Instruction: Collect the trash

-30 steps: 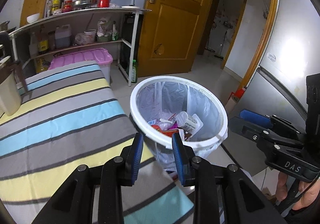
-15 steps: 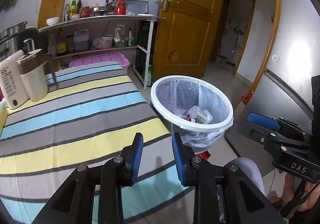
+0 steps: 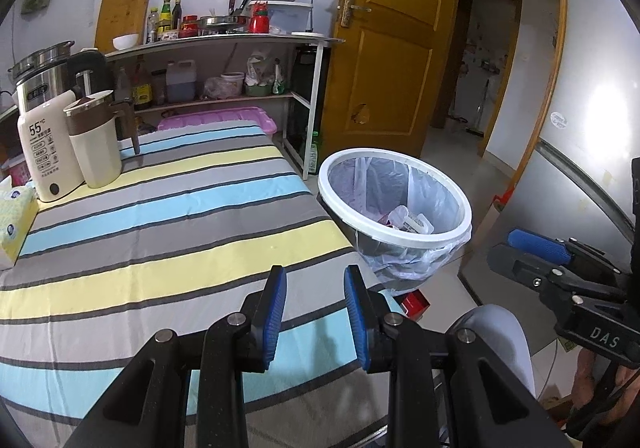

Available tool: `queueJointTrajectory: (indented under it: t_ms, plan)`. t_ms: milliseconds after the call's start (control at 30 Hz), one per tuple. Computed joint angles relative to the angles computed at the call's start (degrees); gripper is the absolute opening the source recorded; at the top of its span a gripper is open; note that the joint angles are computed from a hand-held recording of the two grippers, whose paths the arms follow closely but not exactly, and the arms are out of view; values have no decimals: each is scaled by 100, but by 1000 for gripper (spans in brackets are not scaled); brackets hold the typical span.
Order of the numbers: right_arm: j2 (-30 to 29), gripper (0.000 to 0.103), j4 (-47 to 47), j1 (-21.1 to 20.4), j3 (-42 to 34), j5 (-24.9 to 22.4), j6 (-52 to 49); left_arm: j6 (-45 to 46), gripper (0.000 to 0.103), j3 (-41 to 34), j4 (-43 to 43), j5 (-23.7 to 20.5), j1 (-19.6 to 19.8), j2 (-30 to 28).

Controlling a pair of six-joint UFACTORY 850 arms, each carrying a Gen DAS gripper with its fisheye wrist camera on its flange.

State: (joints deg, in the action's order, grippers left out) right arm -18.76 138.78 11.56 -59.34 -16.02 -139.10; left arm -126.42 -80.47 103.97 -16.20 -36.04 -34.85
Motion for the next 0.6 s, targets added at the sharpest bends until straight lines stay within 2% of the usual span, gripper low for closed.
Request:
queueJointTrajectory:
  t_ms: [600]
  plan:
    - [79,49,241,21,61,-29,-295,-37,30,44,34,-19,-8,21]
